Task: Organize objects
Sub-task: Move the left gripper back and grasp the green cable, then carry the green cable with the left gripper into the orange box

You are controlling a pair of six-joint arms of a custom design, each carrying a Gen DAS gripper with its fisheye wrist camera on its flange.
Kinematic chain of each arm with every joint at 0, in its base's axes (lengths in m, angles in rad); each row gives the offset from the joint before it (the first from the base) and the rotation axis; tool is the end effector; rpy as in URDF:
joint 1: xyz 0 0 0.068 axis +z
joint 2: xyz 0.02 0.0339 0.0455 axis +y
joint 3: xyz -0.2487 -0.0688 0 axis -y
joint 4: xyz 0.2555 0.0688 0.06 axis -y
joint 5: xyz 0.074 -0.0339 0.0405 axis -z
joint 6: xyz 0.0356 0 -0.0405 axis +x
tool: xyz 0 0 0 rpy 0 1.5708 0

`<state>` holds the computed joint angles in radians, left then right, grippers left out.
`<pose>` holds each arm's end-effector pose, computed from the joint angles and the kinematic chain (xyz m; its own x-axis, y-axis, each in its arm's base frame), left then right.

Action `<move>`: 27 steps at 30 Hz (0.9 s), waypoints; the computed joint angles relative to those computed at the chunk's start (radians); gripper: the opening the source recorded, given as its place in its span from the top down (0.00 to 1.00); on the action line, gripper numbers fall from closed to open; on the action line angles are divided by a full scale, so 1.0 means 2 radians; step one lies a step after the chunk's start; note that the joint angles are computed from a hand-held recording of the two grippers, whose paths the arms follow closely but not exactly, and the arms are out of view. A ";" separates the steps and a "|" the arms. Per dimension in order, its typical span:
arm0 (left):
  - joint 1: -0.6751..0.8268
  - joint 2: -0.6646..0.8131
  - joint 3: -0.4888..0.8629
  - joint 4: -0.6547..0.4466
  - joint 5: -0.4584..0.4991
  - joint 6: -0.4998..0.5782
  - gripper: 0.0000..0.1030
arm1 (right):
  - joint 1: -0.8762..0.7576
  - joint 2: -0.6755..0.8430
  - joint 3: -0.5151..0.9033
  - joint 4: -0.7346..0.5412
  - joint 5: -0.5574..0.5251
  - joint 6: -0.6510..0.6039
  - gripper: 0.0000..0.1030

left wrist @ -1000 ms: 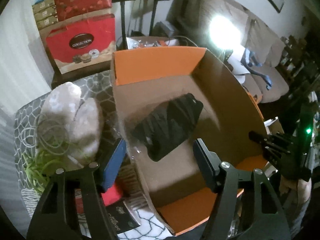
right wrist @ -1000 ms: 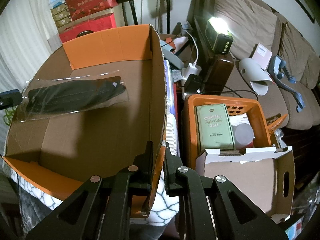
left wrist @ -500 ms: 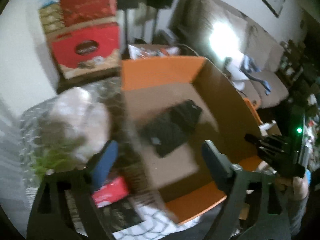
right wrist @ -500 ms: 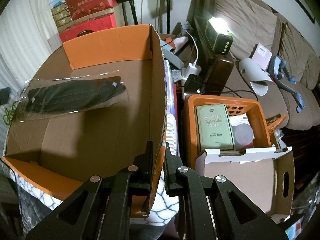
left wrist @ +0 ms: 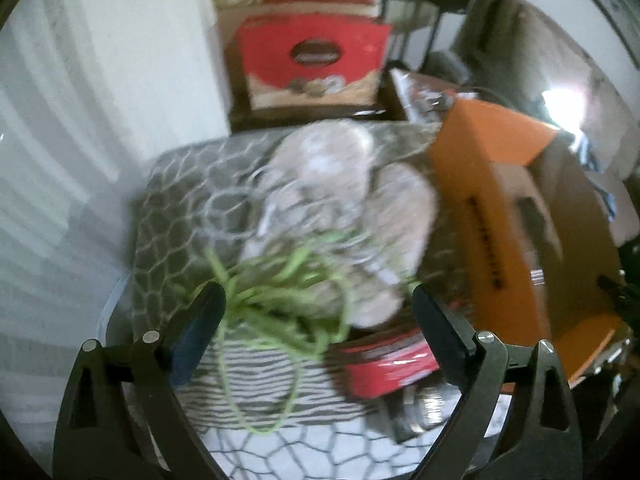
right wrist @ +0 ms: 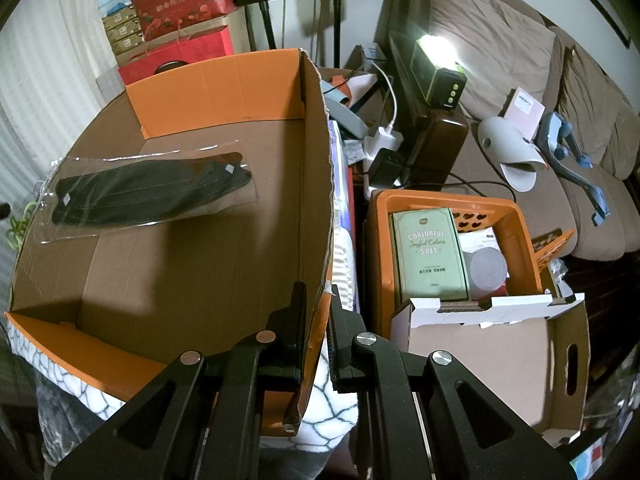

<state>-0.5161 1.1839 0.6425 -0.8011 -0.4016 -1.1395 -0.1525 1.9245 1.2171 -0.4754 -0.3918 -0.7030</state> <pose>0.1810 -0.0867 0.1596 -0.6969 -0.5659 -0.4405 -0.6119 0.7896 -0.0464 0.3774 -0.0443 0.1274 -0.6965 -0.4975 -0.5172 -0.5933 0.8046 0.0251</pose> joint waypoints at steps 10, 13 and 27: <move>0.036 0.004 -0.092 0.102 0.035 -0.005 0.42 | 0.001 0.000 0.000 0.001 0.003 -0.001 0.92; 0.033 0.001 -0.101 0.107 0.028 -0.012 0.62 | 0.001 0.000 0.000 0.002 0.004 -0.001 0.92; -0.021 -0.196 -0.094 -0.055 -0.064 -0.092 0.92 | 0.002 -0.001 -0.002 0.004 0.005 -0.001 0.92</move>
<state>-0.5589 0.7912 0.4553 -0.9105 -0.5302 -1.3236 -0.1480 1.9225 1.2137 -0.4683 -0.3817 -0.7041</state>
